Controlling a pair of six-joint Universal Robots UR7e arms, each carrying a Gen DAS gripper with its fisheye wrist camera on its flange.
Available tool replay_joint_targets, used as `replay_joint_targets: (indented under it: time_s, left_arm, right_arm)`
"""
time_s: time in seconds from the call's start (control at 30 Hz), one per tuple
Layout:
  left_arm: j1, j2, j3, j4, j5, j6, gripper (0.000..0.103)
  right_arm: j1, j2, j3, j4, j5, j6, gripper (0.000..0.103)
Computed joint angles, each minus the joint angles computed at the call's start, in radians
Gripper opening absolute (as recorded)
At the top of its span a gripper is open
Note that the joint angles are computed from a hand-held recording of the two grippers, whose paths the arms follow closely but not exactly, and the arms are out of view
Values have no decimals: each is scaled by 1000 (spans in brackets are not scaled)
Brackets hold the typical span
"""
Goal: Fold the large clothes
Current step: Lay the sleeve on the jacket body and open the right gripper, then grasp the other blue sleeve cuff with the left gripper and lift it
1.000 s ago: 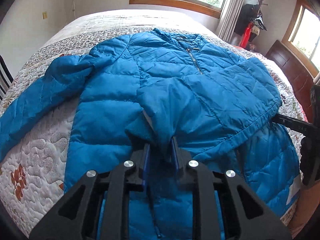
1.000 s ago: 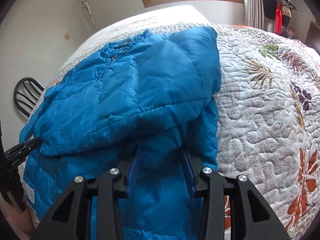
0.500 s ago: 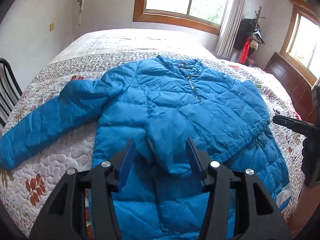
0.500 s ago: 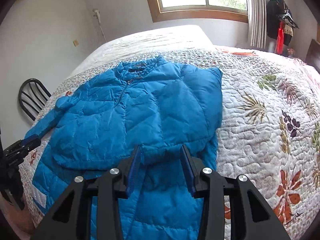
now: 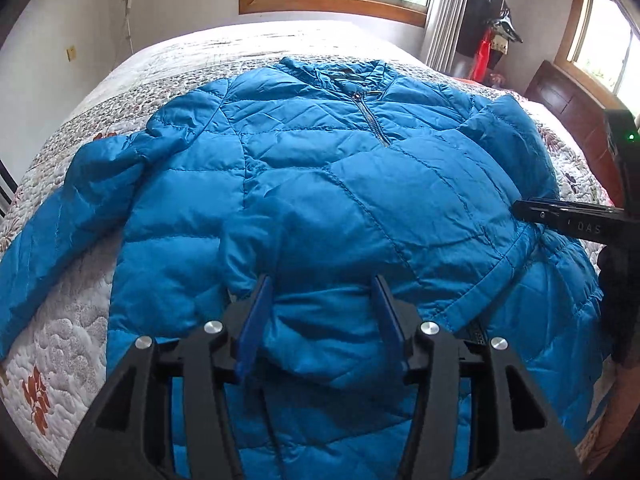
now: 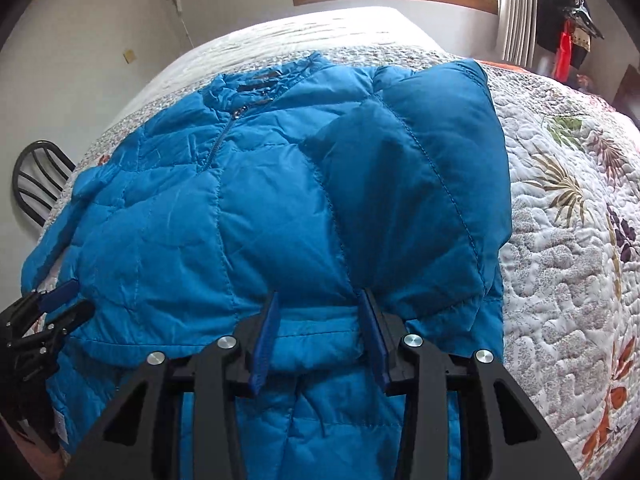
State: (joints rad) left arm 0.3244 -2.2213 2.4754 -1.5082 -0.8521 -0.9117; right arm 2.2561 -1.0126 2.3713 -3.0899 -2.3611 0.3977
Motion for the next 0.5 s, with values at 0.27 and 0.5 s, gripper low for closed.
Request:
replay_joint_targets:
  time_s: [0.27,0.5]
  left_arm:
    - [-3,3,16,-7,22,-8,52]
    - [-28,-27,-19,46,-7,-54,51]
  right_arm:
    - [23,50,-5,-50,-66,-28,40]
    - [58,18,10,-53,-76,-11,42]
